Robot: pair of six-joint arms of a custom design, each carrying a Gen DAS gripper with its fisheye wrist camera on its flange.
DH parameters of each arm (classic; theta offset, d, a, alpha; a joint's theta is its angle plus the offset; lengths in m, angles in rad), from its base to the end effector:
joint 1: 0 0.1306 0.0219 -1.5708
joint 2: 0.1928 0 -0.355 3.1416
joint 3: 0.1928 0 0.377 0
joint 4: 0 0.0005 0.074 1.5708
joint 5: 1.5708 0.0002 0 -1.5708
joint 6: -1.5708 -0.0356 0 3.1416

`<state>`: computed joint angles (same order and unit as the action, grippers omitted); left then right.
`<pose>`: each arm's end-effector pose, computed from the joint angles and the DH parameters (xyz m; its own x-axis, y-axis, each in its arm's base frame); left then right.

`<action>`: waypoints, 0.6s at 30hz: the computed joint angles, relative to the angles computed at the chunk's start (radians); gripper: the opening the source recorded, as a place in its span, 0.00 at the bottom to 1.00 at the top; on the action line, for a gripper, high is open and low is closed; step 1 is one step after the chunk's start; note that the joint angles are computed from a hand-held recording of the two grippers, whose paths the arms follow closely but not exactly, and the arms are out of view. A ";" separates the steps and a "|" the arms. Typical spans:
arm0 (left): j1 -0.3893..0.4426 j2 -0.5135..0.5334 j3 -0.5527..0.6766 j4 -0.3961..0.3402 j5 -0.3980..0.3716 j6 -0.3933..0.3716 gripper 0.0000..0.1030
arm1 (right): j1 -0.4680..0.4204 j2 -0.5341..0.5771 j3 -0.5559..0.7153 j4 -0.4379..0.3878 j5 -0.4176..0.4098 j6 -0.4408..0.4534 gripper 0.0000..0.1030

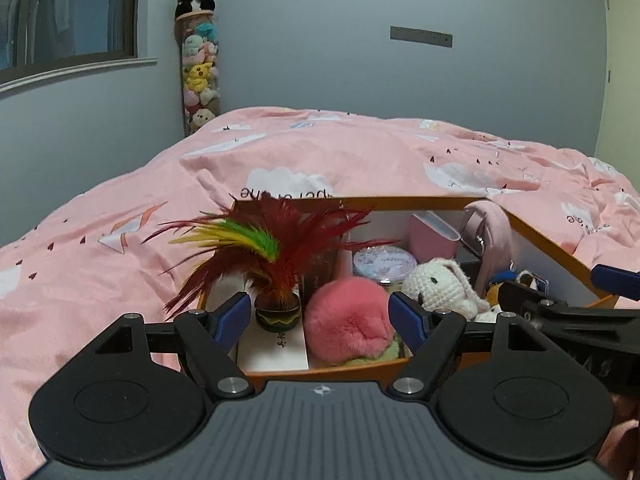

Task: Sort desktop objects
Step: 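Withdraw both grippers above the filled box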

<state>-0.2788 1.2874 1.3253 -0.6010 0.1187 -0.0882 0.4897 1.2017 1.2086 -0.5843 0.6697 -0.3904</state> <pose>0.4399 -0.1308 0.4399 -0.4787 0.2280 -0.8479 0.4133 0.9105 0.0115 0.3830 0.1785 0.4269 -0.4111 0.1190 -0.9038 0.2668 0.9637 0.0055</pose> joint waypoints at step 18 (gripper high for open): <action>-0.005 0.020 -0.001 -0.013 -0.017 -0.010 0.87 | -0.011 0.028 -0.015 0.020 0.021 0.013 0.99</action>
<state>-0.2843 1.3076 1.3239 -0.6135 0.1020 -0.0980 0.4791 1.2299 1.1940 -0.5647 0.6903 -0.3775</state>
